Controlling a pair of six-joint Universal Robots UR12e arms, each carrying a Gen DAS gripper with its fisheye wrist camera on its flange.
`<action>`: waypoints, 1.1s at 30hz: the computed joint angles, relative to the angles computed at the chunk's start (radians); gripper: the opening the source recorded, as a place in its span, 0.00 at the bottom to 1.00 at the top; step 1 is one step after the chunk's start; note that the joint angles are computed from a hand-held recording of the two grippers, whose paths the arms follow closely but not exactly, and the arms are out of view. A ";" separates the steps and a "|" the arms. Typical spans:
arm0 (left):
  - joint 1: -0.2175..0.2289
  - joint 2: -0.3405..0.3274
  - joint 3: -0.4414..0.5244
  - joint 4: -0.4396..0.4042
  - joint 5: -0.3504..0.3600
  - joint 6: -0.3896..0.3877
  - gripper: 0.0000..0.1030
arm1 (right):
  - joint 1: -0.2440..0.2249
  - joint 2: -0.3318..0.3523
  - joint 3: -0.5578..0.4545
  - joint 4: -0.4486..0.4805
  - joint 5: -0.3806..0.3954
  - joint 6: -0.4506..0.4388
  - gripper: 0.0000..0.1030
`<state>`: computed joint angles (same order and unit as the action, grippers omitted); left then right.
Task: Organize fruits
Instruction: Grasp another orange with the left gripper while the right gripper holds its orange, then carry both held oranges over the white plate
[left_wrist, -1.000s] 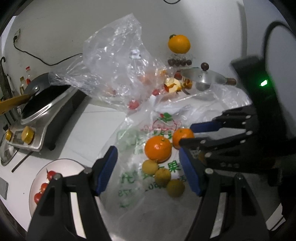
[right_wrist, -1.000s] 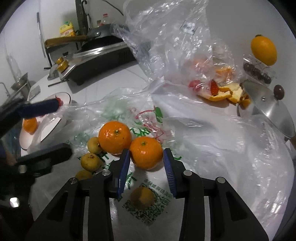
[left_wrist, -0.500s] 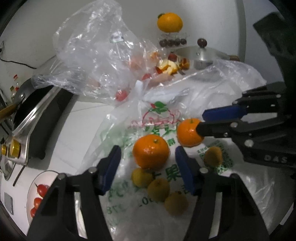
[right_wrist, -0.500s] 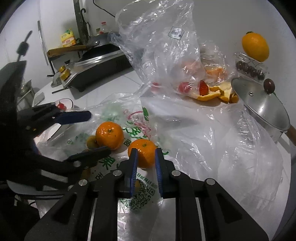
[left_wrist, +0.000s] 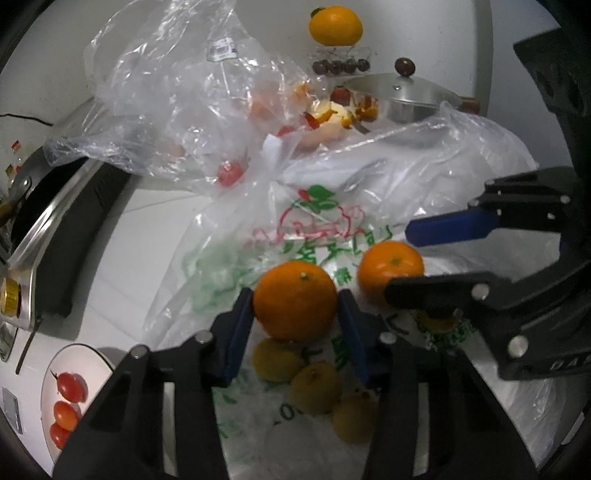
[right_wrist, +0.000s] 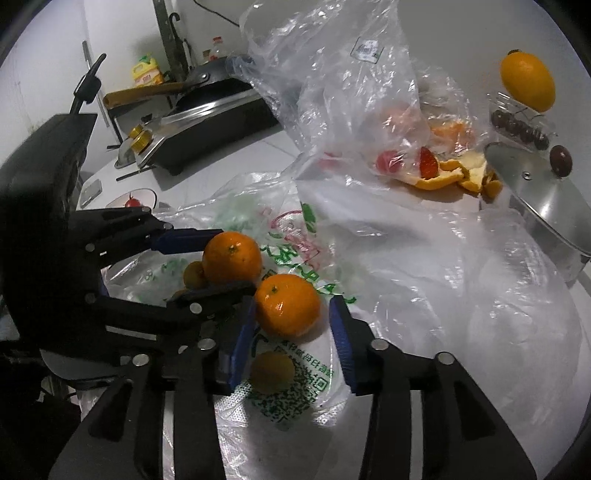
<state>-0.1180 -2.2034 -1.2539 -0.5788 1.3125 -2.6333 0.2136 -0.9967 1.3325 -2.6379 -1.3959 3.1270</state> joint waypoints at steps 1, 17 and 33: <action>0.001 0.001 -0.002 0.003 -0.005 -0.002 0.45 | 0.002 0.001 -0.002 0.005 -0.006 -0.003 0.43; 0.028 0.041 -0.053 0.085 -0.076 -0.061 0.45 | 0.020 0.020 -0.025 0.036 -0.078 -0.012 0.41; 0.064 0.120 -0.150 0.225 -0.176 -0.114 0.45 | 0.048 -0.025 0.005 -0.044 -0.140 0.014 0.40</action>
